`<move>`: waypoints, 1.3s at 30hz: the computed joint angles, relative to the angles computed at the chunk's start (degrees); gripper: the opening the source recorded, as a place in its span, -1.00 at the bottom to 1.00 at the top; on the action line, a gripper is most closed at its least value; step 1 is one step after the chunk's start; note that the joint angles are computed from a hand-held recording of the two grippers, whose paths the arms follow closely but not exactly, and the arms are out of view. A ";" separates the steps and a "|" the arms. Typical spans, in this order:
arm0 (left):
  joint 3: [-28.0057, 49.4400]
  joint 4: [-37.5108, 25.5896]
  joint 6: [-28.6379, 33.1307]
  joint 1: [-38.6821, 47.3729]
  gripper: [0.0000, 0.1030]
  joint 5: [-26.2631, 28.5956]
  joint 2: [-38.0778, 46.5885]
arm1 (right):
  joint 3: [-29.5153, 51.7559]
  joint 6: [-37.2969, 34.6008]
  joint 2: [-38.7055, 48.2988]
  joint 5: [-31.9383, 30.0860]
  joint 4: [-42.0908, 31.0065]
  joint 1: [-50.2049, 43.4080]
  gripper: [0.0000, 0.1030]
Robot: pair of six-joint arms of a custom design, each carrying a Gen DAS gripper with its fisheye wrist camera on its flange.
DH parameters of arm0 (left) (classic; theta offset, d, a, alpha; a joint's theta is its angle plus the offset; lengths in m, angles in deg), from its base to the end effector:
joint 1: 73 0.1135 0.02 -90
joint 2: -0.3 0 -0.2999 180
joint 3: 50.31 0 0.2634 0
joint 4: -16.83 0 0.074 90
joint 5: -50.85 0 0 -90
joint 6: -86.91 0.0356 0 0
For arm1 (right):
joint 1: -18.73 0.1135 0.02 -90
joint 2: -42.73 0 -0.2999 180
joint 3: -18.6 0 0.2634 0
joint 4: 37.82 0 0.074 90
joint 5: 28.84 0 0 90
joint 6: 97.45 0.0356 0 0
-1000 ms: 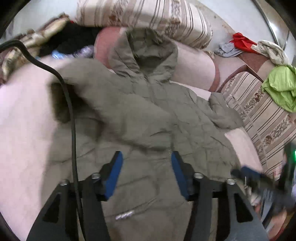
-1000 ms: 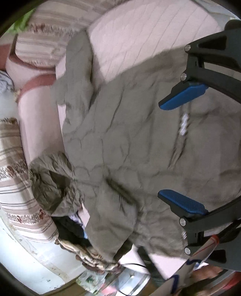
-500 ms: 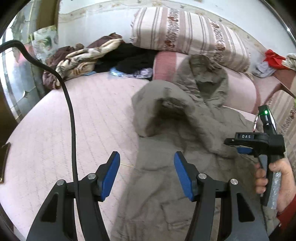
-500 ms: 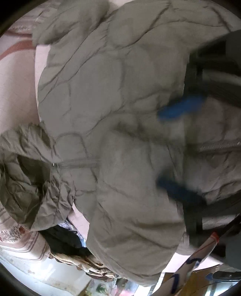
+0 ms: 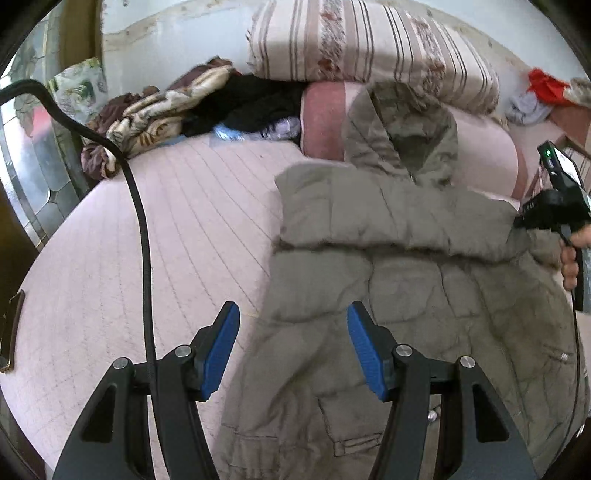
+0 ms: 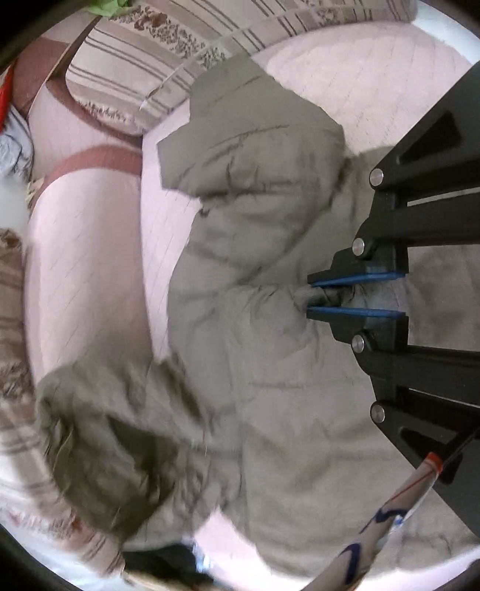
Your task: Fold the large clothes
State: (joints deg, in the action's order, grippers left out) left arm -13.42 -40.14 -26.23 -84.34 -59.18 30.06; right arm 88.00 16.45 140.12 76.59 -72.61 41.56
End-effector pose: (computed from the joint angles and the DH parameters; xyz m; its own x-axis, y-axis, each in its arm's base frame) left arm 0.0909 -0.0058 0.2129 -0.6765 -0.2409 -0.6959 -0.3238 0.9461 -0.0127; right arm 0.3177 0.1235 0.1910 -0.8554 0.0636 -0.5140 0.0927 0.9952 -0.0310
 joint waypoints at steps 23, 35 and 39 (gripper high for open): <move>-1.10 6.10 -14.75 -18.91 0.16 -6.27 16.74 | -13.24 -22.95 -8.34 -29.66 7.08 -48.40 0.31; -6.46 19.93 -13.99 -20.55 0.36 -7.86 25.40 | 8.17 -8.30 22.07 -49.05 13.73 -66.10 0.12; -6.93 22.50 -13.49 -19.66 0.47 -7.44 27.72 | 14.73 -3.20 26.61 -49.55 15.48 -64.83 0.20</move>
